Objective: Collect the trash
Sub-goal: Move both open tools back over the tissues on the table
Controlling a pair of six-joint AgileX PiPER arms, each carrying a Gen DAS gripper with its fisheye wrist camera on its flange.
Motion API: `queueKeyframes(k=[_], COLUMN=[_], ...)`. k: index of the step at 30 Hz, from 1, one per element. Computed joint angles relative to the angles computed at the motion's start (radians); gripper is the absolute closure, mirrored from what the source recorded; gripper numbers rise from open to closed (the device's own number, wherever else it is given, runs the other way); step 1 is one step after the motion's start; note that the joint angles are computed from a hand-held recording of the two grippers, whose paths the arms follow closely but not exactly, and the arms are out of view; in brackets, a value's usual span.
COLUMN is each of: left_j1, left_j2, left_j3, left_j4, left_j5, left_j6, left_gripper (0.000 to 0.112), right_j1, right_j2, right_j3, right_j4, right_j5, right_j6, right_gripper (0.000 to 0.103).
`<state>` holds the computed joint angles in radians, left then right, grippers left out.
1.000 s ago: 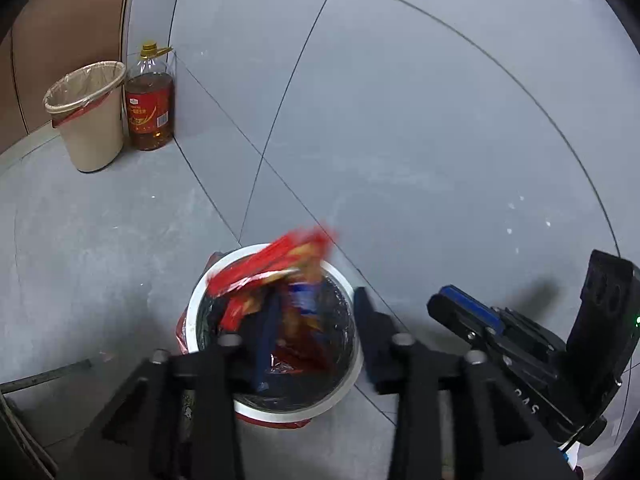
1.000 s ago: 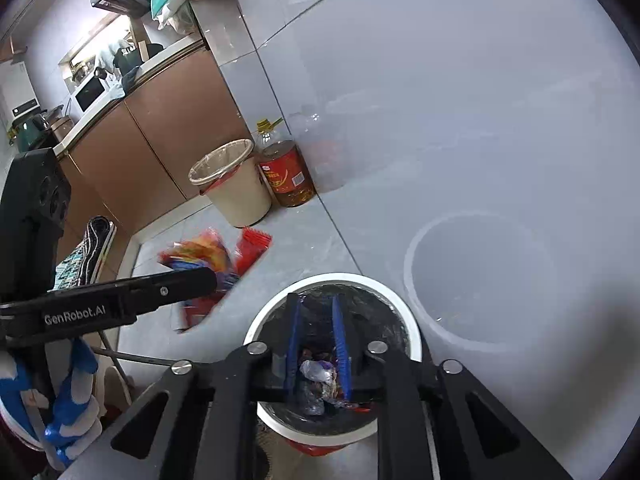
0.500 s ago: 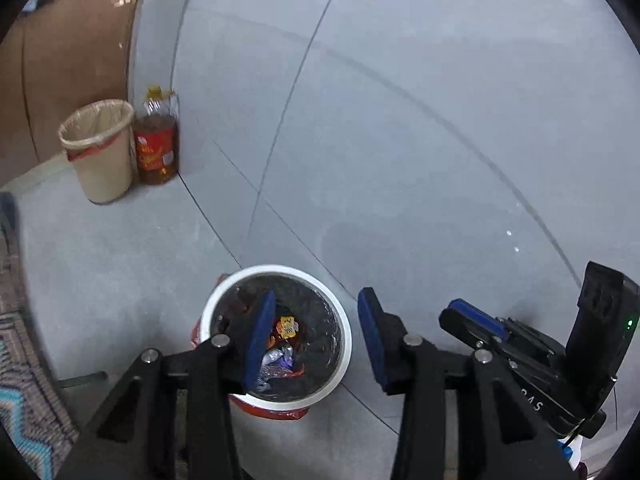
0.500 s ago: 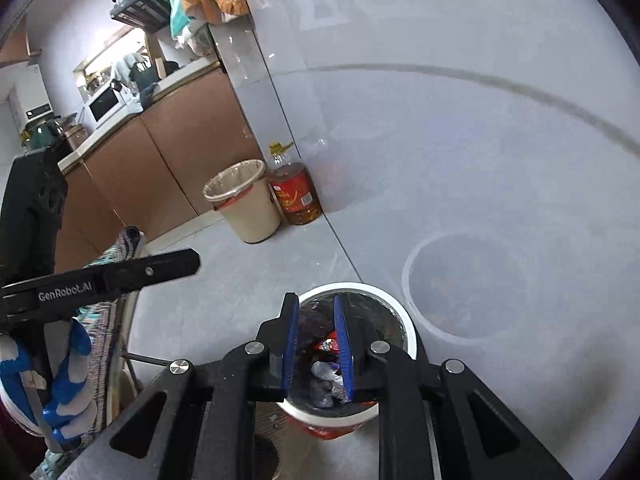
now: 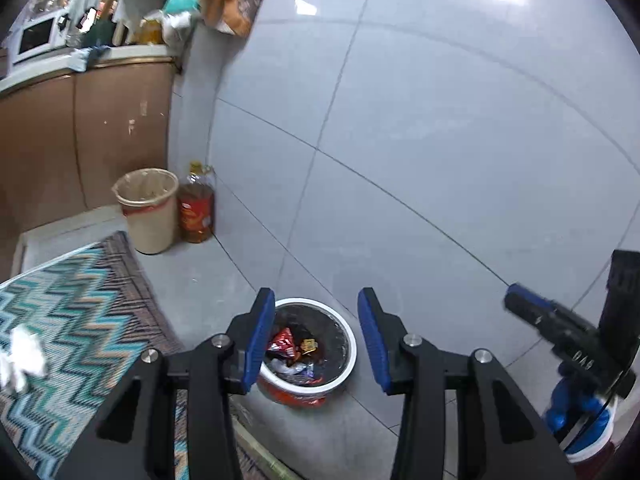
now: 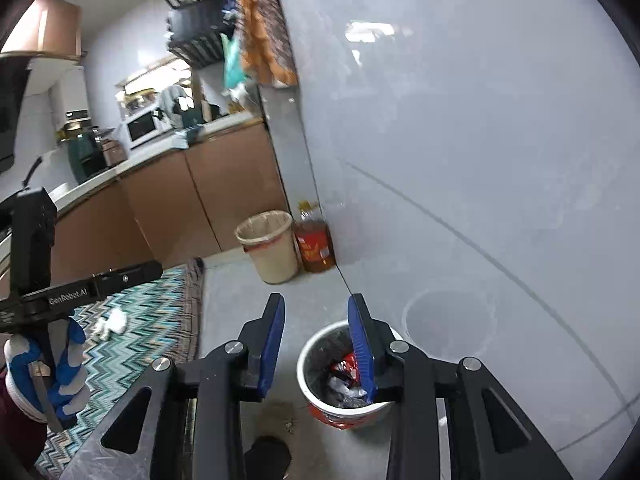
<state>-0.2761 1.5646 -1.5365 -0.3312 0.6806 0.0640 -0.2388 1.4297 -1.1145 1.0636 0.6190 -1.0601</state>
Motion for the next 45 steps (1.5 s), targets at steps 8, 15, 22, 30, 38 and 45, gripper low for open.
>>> queueKeyframes(k=[8, 15, 22, 30, 38, 45], left_j1=[0.25, 0.586, 0.99, 1.349, 1.465, 1.439], left_j2=[-0.312, -0.461, -0.504, -0.42, -0.22, -0.068], left_j3=[0.248, 0.398, 0.532, 0.619, 0.64, 0.61], left_j4=[-0.177, -0.411, -0.614, -0.667, -0.633, -0.603], left_j5=[0.066, 0.187, 0.369, 0.441, 0.276, 0.179], left_j6=[0.184, 0.461, 0.781, 1.056, 1.211, 1.219], left_gripper=[0.071, 0.071, 0.071, 0.071, 0.071, 0.071], right_j1=[0.123, 0.336, 0.533, 0.674, 0.767, 0.831], right_j2=[-0.211, -0.287, -0.27, -0.109, 0.172, 0.483], right_j3=[0.049, 0.061, 0.028, -0.037, -0.189, -0.478], right_j4=[-0.064, -0.215, -0.408, -0.434, -0.409, -0.435], right_j5=[-0.001, -0.092, -0.161, -0.203, -0.19, -0.105], right_j6=[0.102, 0.26, 0.451, 0.491, 0.484, 0.53], right_gripper=[0.067, 0.062, 0.055, 0.055, 0.055, 0.055])
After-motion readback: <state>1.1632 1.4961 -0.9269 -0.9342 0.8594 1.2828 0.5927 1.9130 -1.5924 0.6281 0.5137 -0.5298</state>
